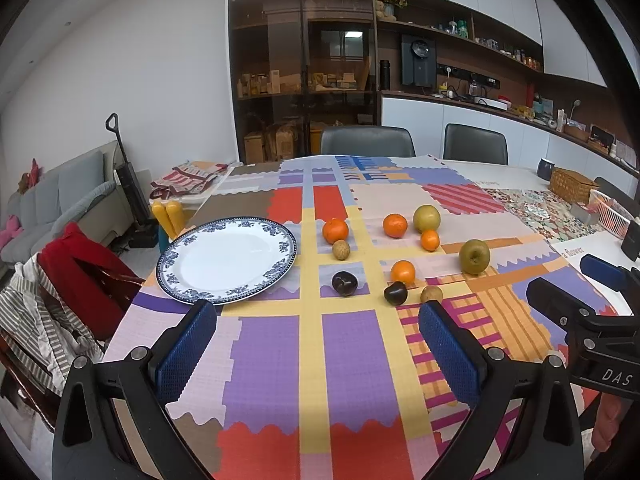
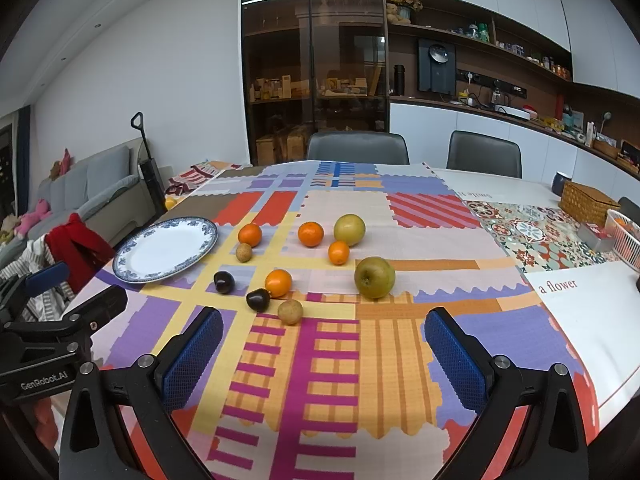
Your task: Organize fruits
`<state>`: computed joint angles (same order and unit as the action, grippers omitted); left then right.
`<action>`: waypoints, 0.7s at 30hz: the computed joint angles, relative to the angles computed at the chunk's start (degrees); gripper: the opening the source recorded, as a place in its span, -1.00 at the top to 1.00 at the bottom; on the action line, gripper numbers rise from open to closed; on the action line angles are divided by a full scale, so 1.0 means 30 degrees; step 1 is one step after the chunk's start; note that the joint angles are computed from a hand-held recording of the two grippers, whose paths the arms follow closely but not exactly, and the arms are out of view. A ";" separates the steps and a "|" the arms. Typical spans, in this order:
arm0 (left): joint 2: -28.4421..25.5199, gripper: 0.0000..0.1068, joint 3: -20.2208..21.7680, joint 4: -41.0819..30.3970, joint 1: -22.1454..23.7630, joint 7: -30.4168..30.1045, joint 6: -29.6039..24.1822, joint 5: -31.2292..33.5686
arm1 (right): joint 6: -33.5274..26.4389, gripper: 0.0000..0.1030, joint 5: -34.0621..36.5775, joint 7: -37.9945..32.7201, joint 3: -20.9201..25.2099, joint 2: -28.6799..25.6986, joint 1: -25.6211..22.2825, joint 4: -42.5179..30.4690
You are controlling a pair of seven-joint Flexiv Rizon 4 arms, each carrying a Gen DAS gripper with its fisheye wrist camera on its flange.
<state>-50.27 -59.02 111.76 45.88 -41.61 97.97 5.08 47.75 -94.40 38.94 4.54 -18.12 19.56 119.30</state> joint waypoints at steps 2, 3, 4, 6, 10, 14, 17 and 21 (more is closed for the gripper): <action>0.0115 -0.93 0.0057 0.0098 -0.0064 -0.0125 0.0114 0.0000 | -0.0042 -0.99 0.0010 -0.0002 0.0004 -0.0021 0.0019 -0.0019; 0.0097 -0.93 0.0050 0.0082 -0.0050 -0.0134 0.0110 0.0023 | -0.0059 -0.99 0.0027 -0.0019 0.0007 -0.0019 0.0028 -0.0021; 0.0070 -0.93 0.0031 0.0065 -0.0030 -0.0131 0.0101 0.0047 | -0.0080 -0.99 0.0031 -0.0031 0.0009 -0.0008 0.0038 -0.0018; 0.0023 -0.93 0.0000 0.0025 0.0003 -0.0108 0.0061 0.0076 | 0.0000 -0.99 -0.0017 0.0003 0.0000 -0.0005 0.0010 -0.0021; 0.0135 -0.93 0.0028 0.0139 -0.0024 -0.0173 0.0159 0.0072 | -0.0066 -0.99 0.0022 -0.0008 0.0012 0.0001 0.0037 -0.0019; 0.0131 -0.93 0.0034 0.0097 -0.0015 -0.0219 0.0113 0.0114 | -0.0022 -0.99 -0.0016 -0.0022 0.0012 0.0024 0.0023 -0.0008; 0.0125 -0.93 -0.0029 0.0137 0.0056 -0.0210 0.0057 0.0133 | -0.0071 -0.99 -0.0004 -0.0034 0.0019 0.0018 0.0042 -0.0019; 0.0135 -0.93 -0.0053 0.0115 0.0079 -0.0186 0.0027 0.0107 | -0.0089 -0.99 0.0020 -0.0017 0.0029 0.0031 0.0052 -0.0019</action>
<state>-49.87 -59.18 112.11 46.12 -42.17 98.05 5.40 47.48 -94.34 38.89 4.62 -18.03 19.71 119.24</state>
